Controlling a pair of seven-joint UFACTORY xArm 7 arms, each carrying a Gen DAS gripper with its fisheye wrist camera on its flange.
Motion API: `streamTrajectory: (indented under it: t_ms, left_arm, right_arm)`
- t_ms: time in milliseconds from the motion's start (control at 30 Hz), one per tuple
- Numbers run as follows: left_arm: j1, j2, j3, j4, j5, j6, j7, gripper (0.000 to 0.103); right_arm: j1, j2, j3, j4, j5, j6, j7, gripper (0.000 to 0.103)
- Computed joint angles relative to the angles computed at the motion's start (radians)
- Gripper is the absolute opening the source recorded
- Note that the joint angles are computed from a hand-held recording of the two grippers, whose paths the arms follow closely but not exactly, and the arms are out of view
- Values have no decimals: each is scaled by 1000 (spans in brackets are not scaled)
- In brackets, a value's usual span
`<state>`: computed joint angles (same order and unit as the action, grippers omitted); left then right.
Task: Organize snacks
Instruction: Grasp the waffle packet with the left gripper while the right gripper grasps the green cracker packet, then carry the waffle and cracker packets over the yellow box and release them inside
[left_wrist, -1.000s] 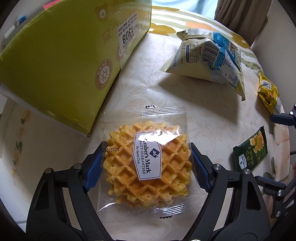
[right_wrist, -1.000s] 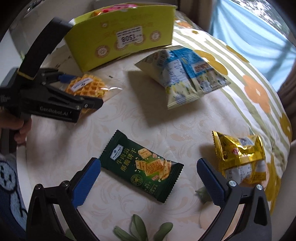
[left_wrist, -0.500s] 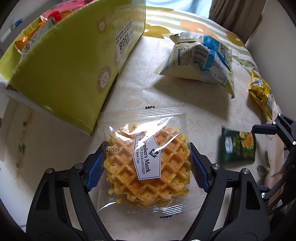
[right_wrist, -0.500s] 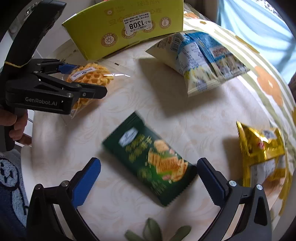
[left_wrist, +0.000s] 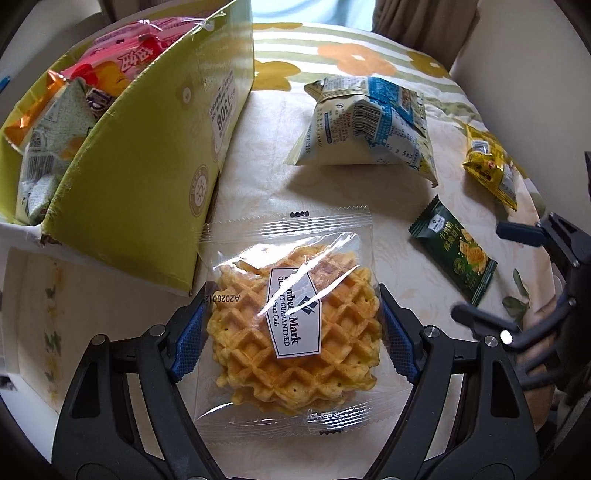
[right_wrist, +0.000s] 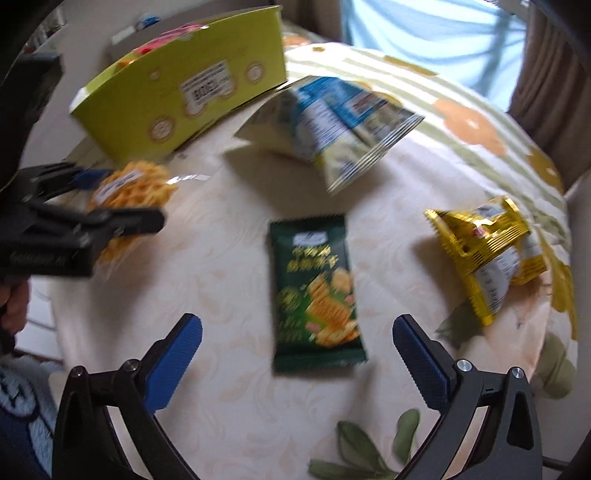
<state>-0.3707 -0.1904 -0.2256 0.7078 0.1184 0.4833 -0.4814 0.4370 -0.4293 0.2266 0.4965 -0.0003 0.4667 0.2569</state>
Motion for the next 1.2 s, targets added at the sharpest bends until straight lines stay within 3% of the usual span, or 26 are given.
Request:
streamTrajectory:
  t_ms: [167, 333, 400, 433, 667, 867, 1067, 1200]
  left_arm:
    - [-7, -11, 10, -23, -25, -17, 41, 79]
    - [-8, -3, 7, -19, -32, -21, 48, 79]
    - [-9, -3, 8, -18, -36, -20, 55, 79]
    - [-8, -3, 7, -18, -34, -22, 55, 79]
    - [-11, -23, 1, -19, -30, -23, 55, 79]
    - [-16, -87, -10, 1, -23, -11, 58, 79]
    - [16, -174, -28, 38, 17, -18, 18, 79]
    - [42, -221, 3, 62, 18, -27, 56, 79]
  right_arm:
    - [-46, 90, 46, 38, -86, -43, 63, 74]
    - [-48, 92, 33, 16, -112, -102, 81, 60]
    - [-44, 85, 43, 14, -116, -101, 101, 45]
    - [-26, 61, 26, 1, -98, -89, 83, 43]
    - [-9, 34, -19, 15, -26, -58, 52, 42]
    - [-23, -95, -29, 24, 29, 18, 92, 42]
    - [-68, -175, 18, 106, -23, 107, 122, 42]
    - [-106, -154, 52, 207, -66, 138, 160, 42]
